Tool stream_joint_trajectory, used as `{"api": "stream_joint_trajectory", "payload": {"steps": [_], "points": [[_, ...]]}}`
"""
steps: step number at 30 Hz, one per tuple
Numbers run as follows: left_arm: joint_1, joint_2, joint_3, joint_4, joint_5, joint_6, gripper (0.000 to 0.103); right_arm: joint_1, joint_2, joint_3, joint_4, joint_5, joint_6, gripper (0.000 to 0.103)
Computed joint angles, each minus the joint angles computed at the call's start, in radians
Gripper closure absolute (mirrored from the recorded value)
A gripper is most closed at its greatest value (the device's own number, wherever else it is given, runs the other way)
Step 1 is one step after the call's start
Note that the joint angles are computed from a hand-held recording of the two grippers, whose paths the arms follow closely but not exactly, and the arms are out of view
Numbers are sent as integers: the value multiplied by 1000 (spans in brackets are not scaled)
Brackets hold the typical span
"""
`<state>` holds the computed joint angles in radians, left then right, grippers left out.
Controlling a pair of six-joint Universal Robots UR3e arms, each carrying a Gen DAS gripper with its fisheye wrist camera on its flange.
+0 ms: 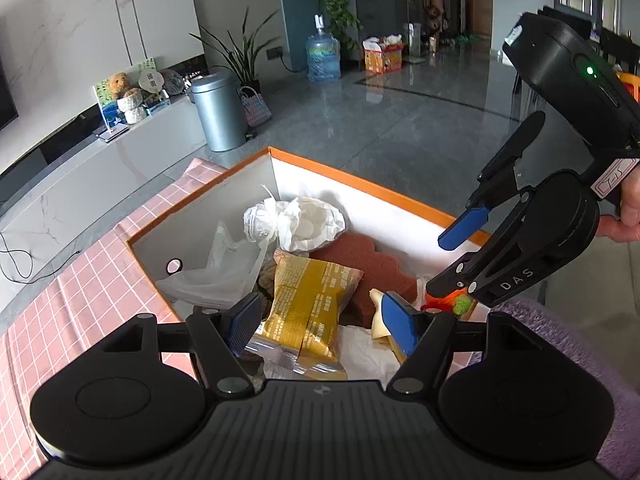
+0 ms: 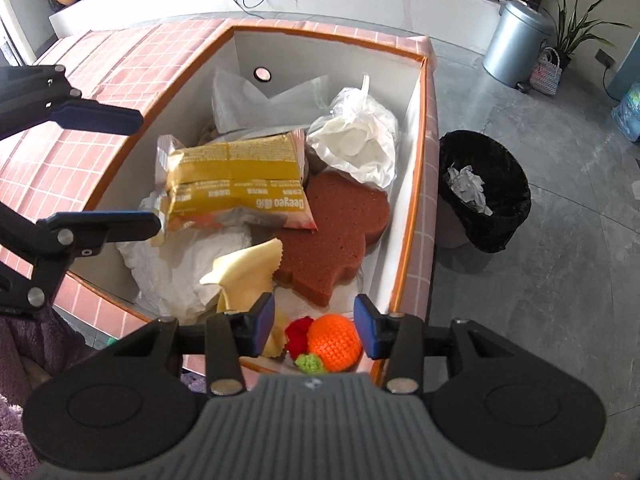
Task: Organize soft objects
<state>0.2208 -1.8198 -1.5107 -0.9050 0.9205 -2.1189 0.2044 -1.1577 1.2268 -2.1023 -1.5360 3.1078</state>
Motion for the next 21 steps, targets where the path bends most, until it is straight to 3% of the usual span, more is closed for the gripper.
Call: {"api": "stream_joint_trajectory", "payload": {"steps": [2, 5, 7, 9, 15, 18, 21], "points": [[27, 27, -31, 4, -36, -7, 22, 9, -23, 19, -26, -6, 6, 56], [81, 71, -101, 52, -124, -21, 23, 43, -63, 66, -108, -42, 6, 42], [117, 98, -156, 119, -176, -59, 23, 73, -84, 97, -178, -70, -8, 41], [159, 123, -224, 226, -228, -111, 23, 111, -94, 122, -258, -117, -12, 26], [257, 184, -400, 580, -267, -364, 21, 223, -86, 205, -569, -253, 14, 3], [302, 220, -466, 685, -279, -451, 21, 269, -65, 286, -827, -318, 53, 3], [340, 196, -541, 931, -292, -563, 14, 327, -12, 271, -915, -427, 135, 3]]}}
